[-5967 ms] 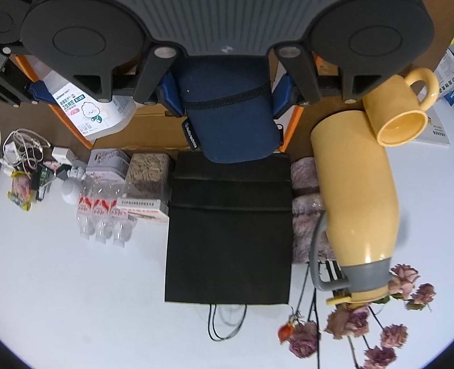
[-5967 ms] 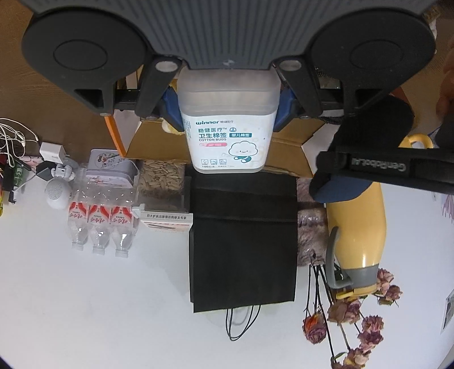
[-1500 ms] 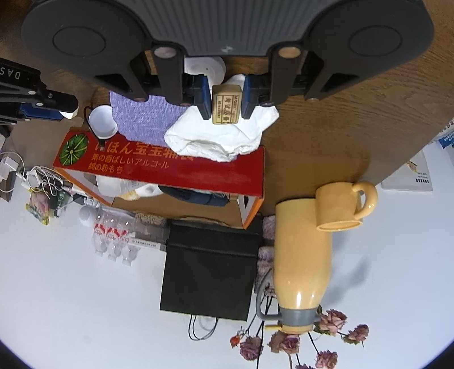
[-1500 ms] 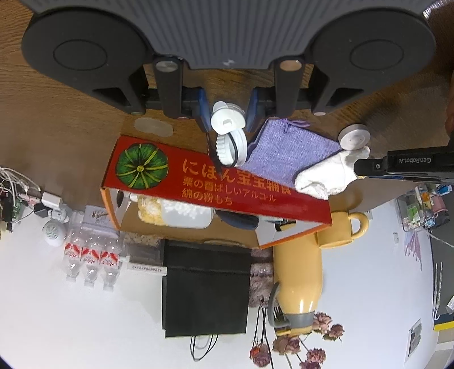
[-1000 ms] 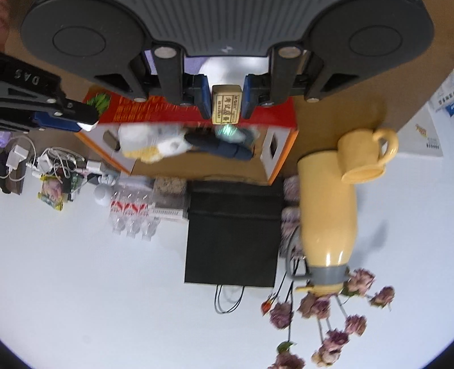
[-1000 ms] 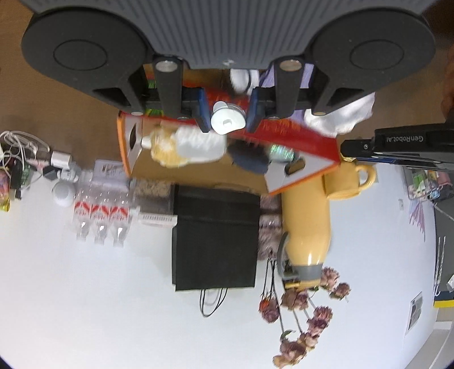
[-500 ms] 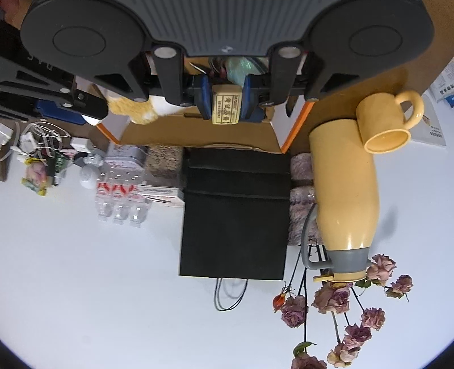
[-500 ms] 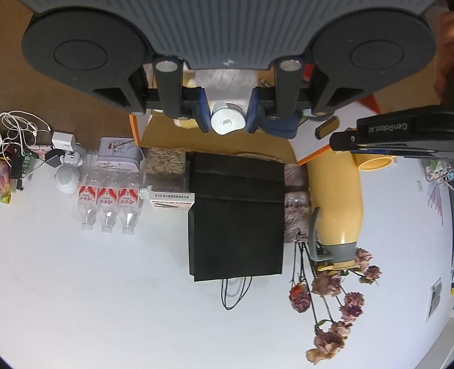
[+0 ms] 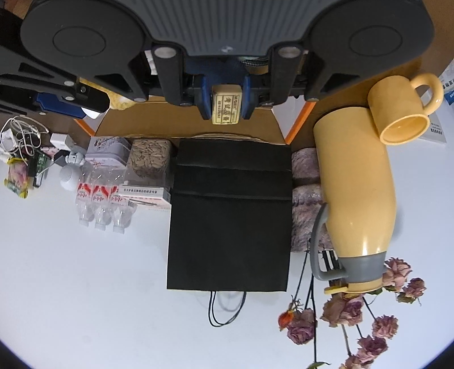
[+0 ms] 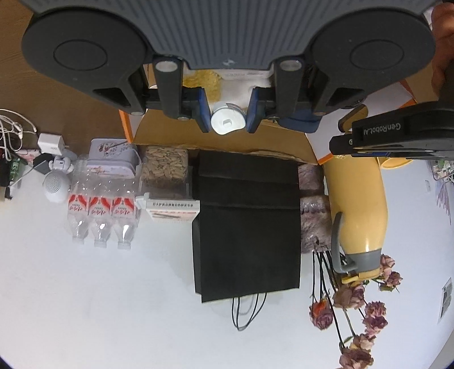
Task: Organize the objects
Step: 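Carry the white item and wooden block into the box and open both tools, then move both open tools back from the box toward the table items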
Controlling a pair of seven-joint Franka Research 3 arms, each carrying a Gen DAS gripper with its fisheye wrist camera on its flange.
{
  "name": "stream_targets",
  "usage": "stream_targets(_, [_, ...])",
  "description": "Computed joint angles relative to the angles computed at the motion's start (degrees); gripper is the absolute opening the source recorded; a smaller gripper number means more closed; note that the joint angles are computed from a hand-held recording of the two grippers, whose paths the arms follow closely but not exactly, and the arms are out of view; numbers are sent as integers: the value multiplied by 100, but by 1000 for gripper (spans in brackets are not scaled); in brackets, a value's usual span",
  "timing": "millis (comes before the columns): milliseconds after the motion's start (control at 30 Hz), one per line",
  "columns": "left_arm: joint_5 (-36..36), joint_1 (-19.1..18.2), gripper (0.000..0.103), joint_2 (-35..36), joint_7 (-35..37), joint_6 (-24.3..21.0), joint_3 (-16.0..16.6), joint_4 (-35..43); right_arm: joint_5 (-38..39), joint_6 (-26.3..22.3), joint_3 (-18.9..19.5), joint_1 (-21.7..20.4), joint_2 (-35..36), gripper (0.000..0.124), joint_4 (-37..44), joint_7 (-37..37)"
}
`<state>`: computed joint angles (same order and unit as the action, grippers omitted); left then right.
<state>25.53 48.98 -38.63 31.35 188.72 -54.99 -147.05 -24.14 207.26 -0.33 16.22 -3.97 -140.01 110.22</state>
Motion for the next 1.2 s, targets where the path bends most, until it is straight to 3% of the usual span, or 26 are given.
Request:
stream_targets(333, [20, 187, 22, 56, -8, -108, -147, 84, -684, -235, -66, -87, 103, 28, 178, 595])
stream_targets(400, [51, 206, 25, -32, -73, -191, -182, 93, -612, -276, -39, -102, 74, 36, 154, 536])
stream_targets(433, [70, 216, 40, -89, -120, -266, -199, 100, -501, -295, -18, -105, 50, 54, 126, 445])
stream_targets(467, [96, 230, 63, -134, -180, -339, -211, 114, -283, -294, 26, -108, 24, 73, 75, 271])
stream_targets(500, [126, 264, 87, -180, -259, -389, -227, 128, -31, -277, 71, -110, 2, 81, 28, 60])
stream_targets(567, [154, 433, 103, -392, -517, -388, -332, 120, 466, -241, 150, -96, -25, 96, -32, -351])
stream_targets(600, [164, 502, 103, -499, -637, -382, -377, 108, 562, -243, 137, -71, -34, 103, -40, -419])
stream_targets(1200, [789, 327, 103, -356, -1138, -531, -144, 154, 867, -185, 22, 116, -90, 103, -129, -719])
